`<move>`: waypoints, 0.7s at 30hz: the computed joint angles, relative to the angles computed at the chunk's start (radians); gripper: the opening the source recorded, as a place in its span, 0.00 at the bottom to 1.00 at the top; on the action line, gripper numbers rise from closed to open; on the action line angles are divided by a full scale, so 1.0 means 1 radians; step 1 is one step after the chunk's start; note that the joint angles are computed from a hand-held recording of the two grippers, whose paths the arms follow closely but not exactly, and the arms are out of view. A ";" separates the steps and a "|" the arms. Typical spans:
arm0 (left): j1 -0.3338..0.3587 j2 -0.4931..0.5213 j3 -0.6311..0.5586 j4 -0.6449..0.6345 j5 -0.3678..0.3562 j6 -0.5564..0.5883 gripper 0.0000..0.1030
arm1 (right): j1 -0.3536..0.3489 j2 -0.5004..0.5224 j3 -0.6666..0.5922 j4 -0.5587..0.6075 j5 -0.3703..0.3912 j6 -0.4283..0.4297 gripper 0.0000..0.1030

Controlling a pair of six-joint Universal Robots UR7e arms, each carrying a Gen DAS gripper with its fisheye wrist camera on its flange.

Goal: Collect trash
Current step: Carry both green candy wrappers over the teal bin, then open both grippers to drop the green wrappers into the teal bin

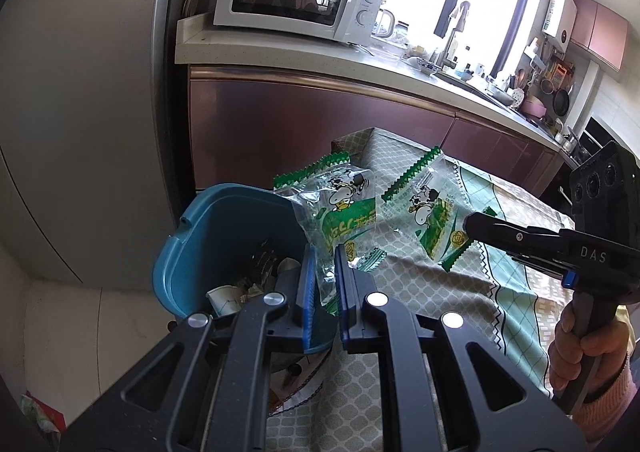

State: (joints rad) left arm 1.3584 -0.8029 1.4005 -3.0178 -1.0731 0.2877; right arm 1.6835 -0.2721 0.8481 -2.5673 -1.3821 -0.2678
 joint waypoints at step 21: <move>0.056 0.109 -0.175 0.113 0.062 -0.056 0.11 | 0.041 0.284 -0.500 0.279 -0.091 0.003 0.05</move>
State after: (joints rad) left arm 1.4143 -0.6941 1.2251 -2.9052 -1.0107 0.2320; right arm 1.7240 0.0117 0.3485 -2.2888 -1.4735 -0.2649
